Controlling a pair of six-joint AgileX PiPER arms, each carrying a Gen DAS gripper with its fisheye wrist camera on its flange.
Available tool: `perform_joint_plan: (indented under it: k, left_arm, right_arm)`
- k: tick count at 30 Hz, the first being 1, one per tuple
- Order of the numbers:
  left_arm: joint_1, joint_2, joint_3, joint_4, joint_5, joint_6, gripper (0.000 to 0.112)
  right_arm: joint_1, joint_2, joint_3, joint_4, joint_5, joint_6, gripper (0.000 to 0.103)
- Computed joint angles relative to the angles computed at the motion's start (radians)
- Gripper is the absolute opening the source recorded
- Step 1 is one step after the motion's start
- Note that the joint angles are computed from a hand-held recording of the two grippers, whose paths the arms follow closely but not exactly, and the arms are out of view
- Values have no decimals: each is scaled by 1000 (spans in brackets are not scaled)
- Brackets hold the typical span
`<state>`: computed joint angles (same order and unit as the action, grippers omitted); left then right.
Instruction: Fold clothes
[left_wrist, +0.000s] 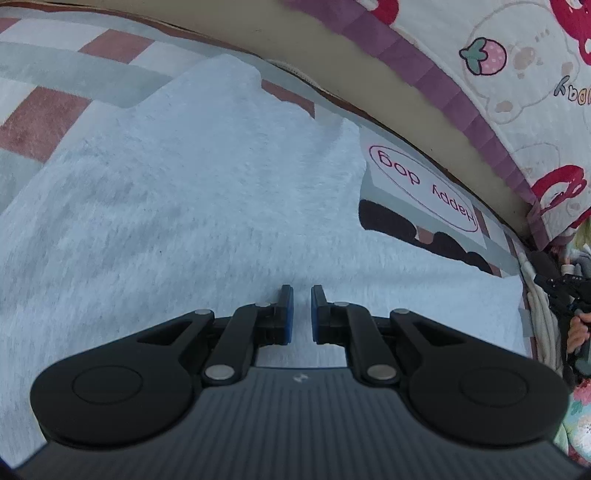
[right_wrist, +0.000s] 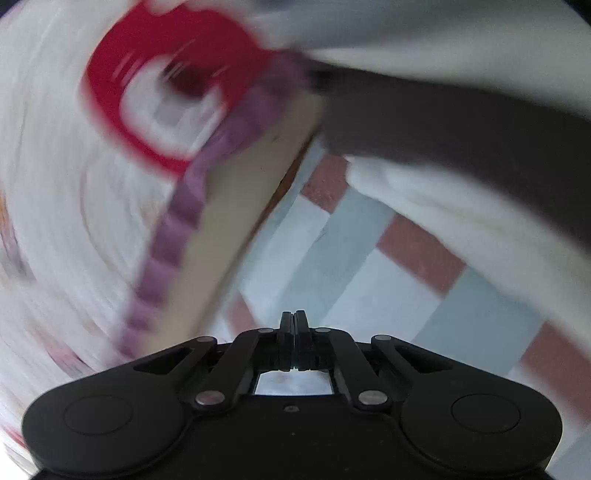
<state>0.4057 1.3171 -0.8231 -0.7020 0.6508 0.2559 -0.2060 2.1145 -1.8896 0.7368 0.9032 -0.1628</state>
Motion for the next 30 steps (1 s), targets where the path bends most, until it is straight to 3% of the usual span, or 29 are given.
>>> perform_joint_plan:
  k: [3,4,5,6,11,15,16,18,20,23,26,29,30]
  left_arm:
    - [-23,-15,-3,60,-38,-38,14]
    - [-29,-23,-6,88,-50,-53,15]
    - [-32,-32,-10,117,-62,-67,15]
    - [-27,-41,-16,142,-66,-74,16]
    - [139,-83,-69,177,-16,-48,33]
    - [343,-13,-144,49,77,134,39]
    - [362,22,-173,42,97,168,42]
    - [370,101,-238,42,129,256,46]
    - [360,211,-335,49,183,301,48]
    - [319,371,-505,108,250,277,54]
    - [274,470,-621,135,248,219,57]
    - [247,531,-685,110,234,237,60]
    - [241,541,-681,77,215,284,69]
  right_arm:
    - [139,-149,182,-155,-187,-276,9]
    - [167,-174,227,-137,-211,-367,15]
    - [188,-173,234,-134,-197,-418,30]
    - [213,-167,228,-156,-177,-429,35]
    - [334,-57,139,-611,-219,-93,29]
    - [386,-80,154,-790,-328,95,36]
    - [396,-94,162,-753,-350,64,39]
    - [422,-108,133,-576,-302,-96,40]
    - [439,-108,84,-376,-196,-288,42]
    - [492,-97,12,-197,-42,-419,44]
    - [547,-94,-13,-77,83,-479,44]
    - [620,-136,66,-52,98,-544,46]
    - [640,-151,103,-49,96,-568,46]
